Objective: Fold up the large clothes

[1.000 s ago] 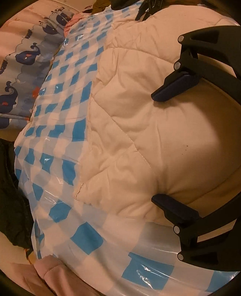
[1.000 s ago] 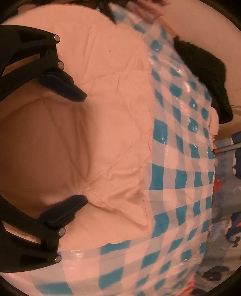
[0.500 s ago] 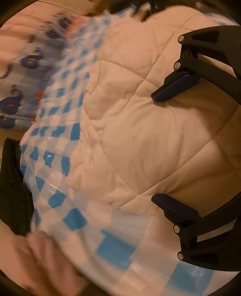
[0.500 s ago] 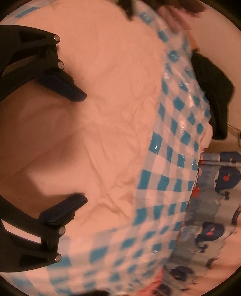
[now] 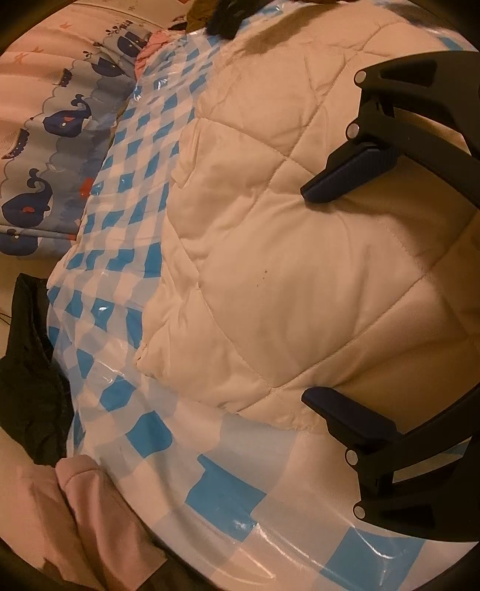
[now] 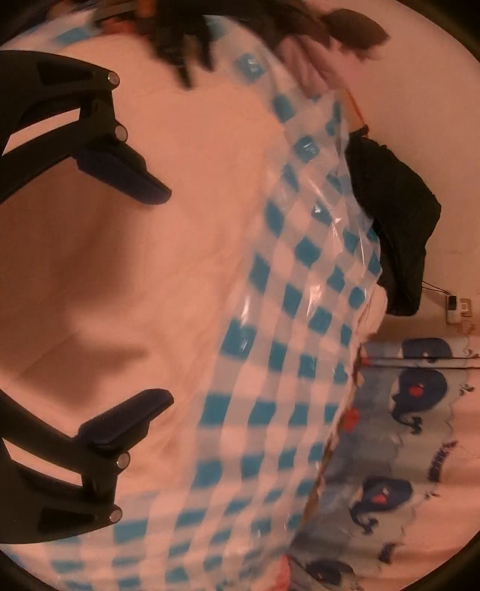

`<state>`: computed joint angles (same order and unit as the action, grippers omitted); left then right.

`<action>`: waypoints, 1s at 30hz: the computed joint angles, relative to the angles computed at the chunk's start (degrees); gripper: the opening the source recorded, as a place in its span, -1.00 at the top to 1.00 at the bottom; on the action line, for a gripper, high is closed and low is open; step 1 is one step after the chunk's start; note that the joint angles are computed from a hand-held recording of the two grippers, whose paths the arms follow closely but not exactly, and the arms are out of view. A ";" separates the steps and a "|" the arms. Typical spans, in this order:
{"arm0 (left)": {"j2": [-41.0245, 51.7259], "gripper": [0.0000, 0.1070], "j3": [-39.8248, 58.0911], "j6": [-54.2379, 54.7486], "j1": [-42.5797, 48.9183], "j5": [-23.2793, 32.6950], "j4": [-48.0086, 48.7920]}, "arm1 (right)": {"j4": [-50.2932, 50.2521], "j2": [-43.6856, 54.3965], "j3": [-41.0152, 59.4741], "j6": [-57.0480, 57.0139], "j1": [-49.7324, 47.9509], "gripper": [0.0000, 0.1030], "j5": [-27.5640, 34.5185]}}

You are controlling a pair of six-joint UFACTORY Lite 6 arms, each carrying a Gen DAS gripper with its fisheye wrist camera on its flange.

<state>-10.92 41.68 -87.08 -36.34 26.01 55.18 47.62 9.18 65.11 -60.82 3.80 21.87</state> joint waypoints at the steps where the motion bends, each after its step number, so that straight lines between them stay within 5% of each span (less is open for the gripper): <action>1: 0.20 -0.80 0.18 -0.91 -0.75 1.10 0.83 | -3.11 5.02 2.86 3.54 1.39 -0.86 -0.69; 4: 0.35 -0.80 0.51 -2.35 -1.23 2.28 2.28 | 0.72 15.12 7.86 2.75 0.62 -0.87 2.50; 10: 1.27 -0.80 0.60 -6.64 -4.17 6.19 6.40 | -6.60 9.82 7.16 9.13 -0.85 -0.86 6.03; 14: 1.12 -0.80 0.31 -7.37 -4.44 6.41 7.05 | 3.60 -4.52 -6.42 -4.36 -8.17 -0.86 2.24; 18: 0.46 -0.80 0.17 -7.81 -4.46 6.26 8.08 | 18.52 3.11 -7.90 -20.35 -17.15 -0.87 6.07; 21: 2.13 -0.81 1.86 -7.18 -5.85 9.58 7.86 | 8.88 2.06 -7.98 -11.33 -11.01 -0.87 -2.03; 24: 2.59 -0.81 3.13 -3.75 -5.12 9.66 4.88 | -4.71 3.43 -3.03 3.23 -12.04 -0.87 3.71; 30: 2.11 -0.80 7.44 9.23 -5.06 13.89 -7.34 | -0.37 -26.69 -22.88 -7.54 -14.30 -0.86 17.34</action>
<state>-8.81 49.12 -77.84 -41.39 39.90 47.84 47.25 -17.51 42.23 -68.35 -10.50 39.20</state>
